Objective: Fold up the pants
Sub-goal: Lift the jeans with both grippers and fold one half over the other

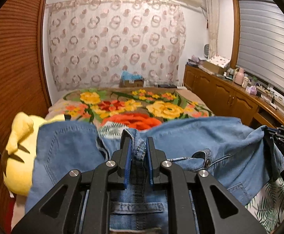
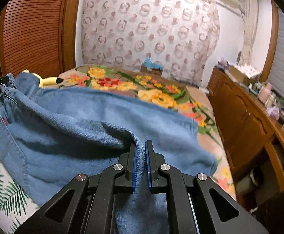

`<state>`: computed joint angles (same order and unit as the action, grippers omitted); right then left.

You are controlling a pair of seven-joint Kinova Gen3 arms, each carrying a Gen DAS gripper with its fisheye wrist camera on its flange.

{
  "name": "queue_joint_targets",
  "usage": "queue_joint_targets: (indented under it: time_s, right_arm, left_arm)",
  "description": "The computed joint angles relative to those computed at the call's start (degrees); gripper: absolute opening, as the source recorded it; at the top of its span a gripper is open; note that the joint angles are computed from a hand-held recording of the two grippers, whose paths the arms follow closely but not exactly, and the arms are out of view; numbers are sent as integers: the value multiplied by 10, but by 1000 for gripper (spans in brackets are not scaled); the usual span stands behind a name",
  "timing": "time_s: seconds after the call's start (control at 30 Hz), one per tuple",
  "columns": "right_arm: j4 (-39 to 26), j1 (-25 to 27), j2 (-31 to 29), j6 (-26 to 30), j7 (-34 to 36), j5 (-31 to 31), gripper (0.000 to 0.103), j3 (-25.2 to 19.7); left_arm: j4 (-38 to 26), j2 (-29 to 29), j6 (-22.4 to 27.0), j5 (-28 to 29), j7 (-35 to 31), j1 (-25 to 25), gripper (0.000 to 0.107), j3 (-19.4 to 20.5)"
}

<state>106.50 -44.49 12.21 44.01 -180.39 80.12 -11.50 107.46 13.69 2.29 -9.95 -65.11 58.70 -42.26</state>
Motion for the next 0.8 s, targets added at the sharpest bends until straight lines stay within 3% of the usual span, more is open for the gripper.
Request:
queue_joint_targets:
  time_s: [0.1,0.2,0.57,0.8]
  right_arm:
    - [-13,2,-6,3,19,2,8,1]
    - [-23,2,-6,11,31,9,8,1]
    - [-59,21,30,-30,28,52,8,20]
    - [-116,27,71,-58,118,3,8,46]
  left_arm:
    - [-13,4,1,1,-3,-6,16,0]
    - [-29,6,7,2,-5,-47,16,38]
    - [-61,47,16,-3,26,-59,16,21]
    - [-69,66,24,-7,40,-124,16,78]
